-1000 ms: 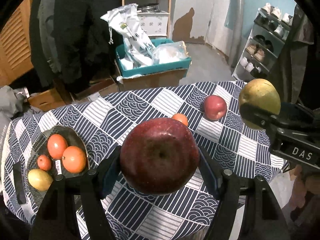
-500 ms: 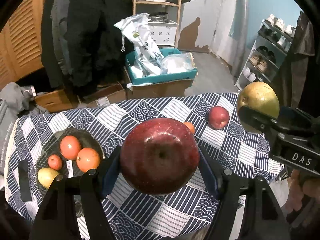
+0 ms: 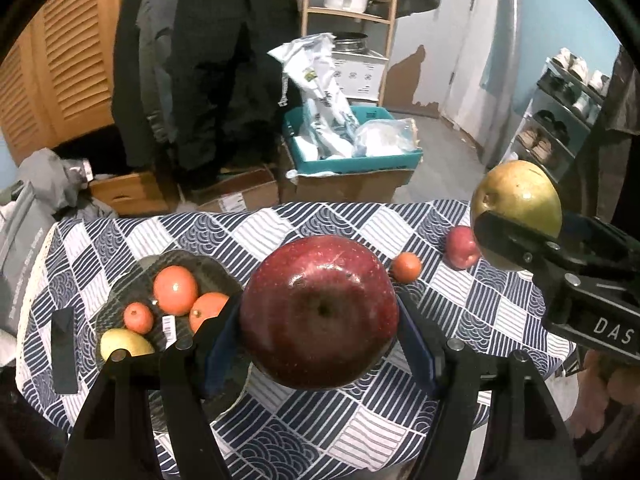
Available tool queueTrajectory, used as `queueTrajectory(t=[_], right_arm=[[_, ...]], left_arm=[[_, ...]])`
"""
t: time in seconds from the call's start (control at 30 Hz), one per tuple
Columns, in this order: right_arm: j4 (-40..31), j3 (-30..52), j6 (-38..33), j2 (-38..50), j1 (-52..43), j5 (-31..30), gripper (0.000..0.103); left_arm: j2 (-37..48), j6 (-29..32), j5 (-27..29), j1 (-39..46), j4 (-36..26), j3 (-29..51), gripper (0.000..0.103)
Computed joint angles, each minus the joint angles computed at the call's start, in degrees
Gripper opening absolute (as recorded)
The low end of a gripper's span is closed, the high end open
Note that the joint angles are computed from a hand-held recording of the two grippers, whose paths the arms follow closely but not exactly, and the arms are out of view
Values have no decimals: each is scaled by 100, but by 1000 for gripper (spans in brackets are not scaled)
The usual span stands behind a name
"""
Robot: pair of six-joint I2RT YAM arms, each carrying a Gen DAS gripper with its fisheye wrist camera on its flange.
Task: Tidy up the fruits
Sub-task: 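Lift and carry the pear and apple over the glass plate with both tools, then lower the pear and apple onto the glass plate and open both tools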
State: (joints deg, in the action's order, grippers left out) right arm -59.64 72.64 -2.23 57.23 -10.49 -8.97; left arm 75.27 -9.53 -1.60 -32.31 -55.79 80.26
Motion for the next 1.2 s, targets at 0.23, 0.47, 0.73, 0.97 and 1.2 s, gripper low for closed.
queueTrajectory(t=[0.23, 0.47, 0.73, 0.97, 1.2], right_arm=[[203, 52, 468, 285, 894, 390, 84], [437, 101, 891, 709, 1810, 770, 84], [826, 124, 1232, 1307, 2591, 971, 84], [1157, 224, 1522, 1996, 3085, 876, 84], [1363, 341, 1754, 2665, 3500, 893, 84]], left_arm=[[-136, 212, 249, 625, -23, -157, 74], [-217, 489, 506, 1353, -27, -394, 74], [-229, 866, 749, 2244, 50, -730, 74], [-148, 1153, 844, 2878, 212, -1085, 74], [54, 1398, 891, 3418, 351, -1450, 74]])
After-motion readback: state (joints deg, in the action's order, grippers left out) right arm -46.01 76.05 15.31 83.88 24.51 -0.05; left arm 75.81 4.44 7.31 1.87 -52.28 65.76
